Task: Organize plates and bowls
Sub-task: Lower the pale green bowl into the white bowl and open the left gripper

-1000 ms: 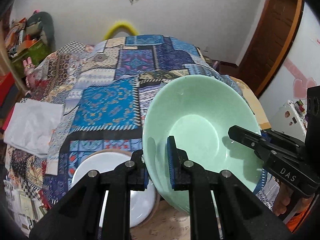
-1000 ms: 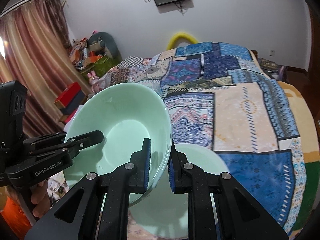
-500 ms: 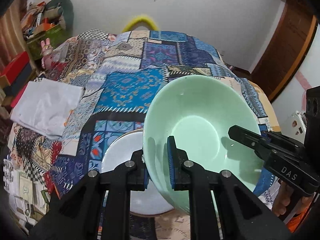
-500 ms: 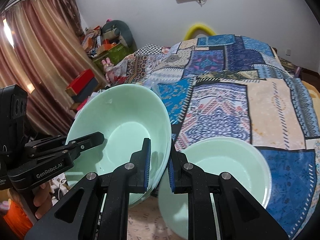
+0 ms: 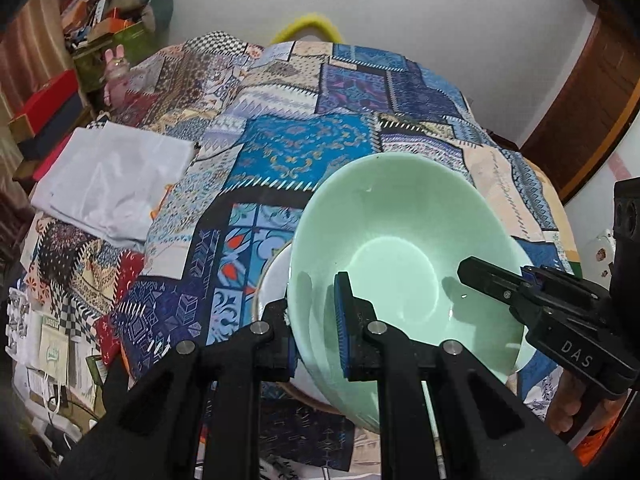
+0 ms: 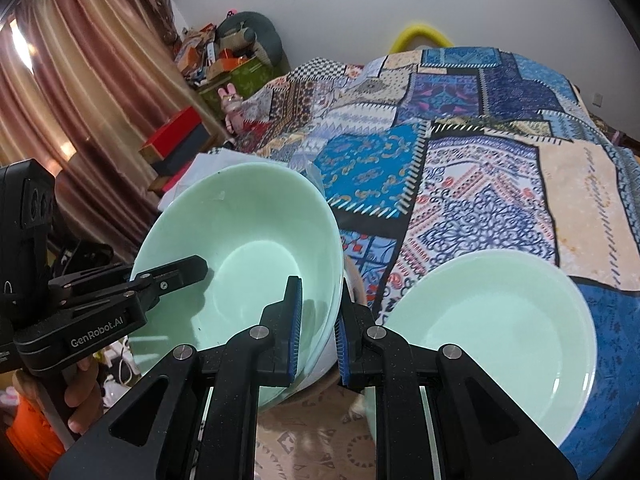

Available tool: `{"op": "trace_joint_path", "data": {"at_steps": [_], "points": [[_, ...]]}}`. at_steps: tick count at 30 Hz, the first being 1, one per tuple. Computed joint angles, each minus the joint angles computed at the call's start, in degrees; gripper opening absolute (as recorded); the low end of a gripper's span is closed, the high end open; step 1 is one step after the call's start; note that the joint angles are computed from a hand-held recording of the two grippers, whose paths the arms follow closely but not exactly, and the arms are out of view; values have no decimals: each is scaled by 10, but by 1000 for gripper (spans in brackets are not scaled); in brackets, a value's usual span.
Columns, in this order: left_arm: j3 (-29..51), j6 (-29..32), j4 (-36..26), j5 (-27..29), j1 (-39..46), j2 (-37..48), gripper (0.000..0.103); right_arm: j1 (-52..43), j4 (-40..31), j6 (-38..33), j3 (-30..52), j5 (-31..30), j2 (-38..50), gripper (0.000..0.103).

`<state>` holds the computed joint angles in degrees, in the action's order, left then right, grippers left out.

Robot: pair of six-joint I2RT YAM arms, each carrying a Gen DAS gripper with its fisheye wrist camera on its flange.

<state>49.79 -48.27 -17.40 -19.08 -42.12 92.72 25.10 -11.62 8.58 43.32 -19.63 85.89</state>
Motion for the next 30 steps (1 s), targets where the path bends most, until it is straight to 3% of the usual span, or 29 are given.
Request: {"op": "trace_joint_path", "data": {"at_steps": [21, 30], "points": [[-33, 15, 55, 45, 30, 55, 13, 13, 5, 1, 10, -2, 74, 12], [-23, 16, 40, 54, 35, 56, 13, 10, -1, -5, 13, -2, 72, 12]]}}
